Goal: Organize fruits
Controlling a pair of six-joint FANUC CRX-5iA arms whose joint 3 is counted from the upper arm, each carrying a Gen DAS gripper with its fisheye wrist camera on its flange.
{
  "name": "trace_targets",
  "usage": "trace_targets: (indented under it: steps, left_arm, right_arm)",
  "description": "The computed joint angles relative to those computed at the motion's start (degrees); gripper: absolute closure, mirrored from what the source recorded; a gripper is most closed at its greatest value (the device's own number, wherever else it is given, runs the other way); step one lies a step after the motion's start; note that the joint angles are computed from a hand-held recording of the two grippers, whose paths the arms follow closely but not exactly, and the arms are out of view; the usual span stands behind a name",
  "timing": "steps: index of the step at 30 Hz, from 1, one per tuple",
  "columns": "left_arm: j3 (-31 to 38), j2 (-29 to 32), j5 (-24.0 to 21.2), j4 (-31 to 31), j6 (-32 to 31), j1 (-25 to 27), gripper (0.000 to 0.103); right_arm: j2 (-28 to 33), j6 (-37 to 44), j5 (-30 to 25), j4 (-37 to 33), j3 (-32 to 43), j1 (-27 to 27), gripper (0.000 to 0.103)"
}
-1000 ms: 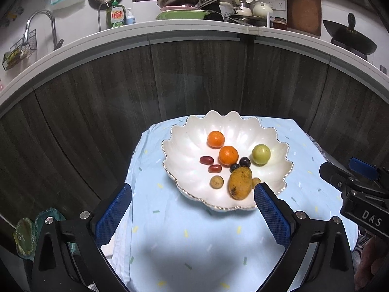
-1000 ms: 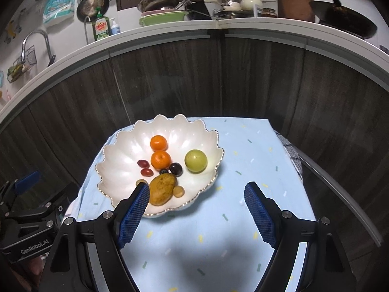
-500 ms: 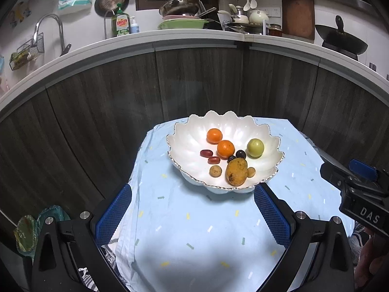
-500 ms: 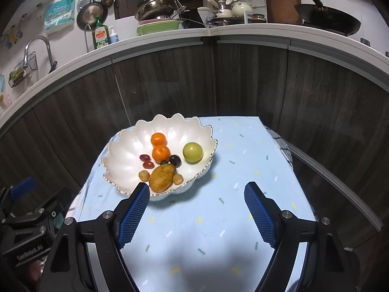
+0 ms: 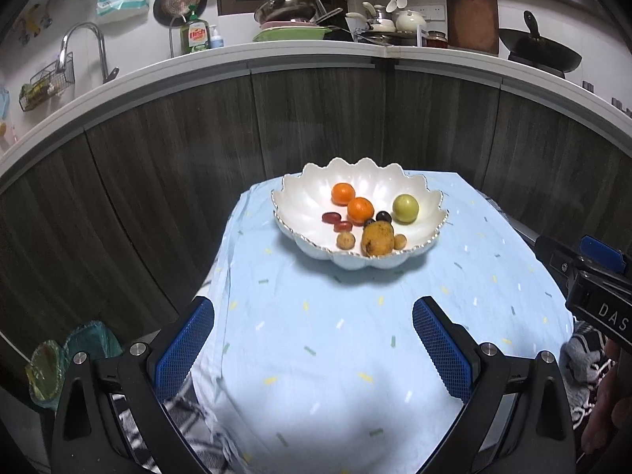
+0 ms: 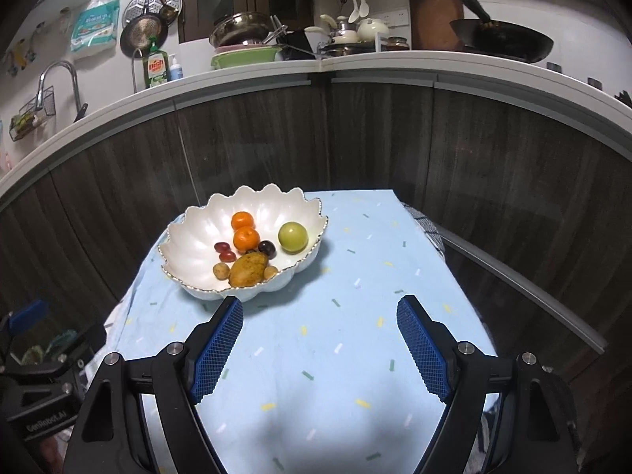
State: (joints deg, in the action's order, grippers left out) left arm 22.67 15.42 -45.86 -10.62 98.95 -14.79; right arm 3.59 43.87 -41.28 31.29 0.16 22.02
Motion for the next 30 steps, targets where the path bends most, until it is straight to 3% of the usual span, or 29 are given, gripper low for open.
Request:
trace_targets:
  steps: [15,20,30]
  left_arm:
    - [-5.41,-4.37,3.13,-1.95,-0.22,-1.37,0.001]
    - [-6.2,-5.29,3.88,-3.44,0.94,-1.71,0.001]
    - [-6.8,-6.1,4.75,-4.78,2.33,-1.95,0.001]
  right_arm:
    - [-4.62,-0.75,-2.7,1.17,-4.1,1.32,0.022]
    - [-6.11,-2.37,-2.29,3.4,-6.02,1.9,0.015]
    - [-6.63,-2.65,-2.29,3.5,-6.29,2.22,0.014]
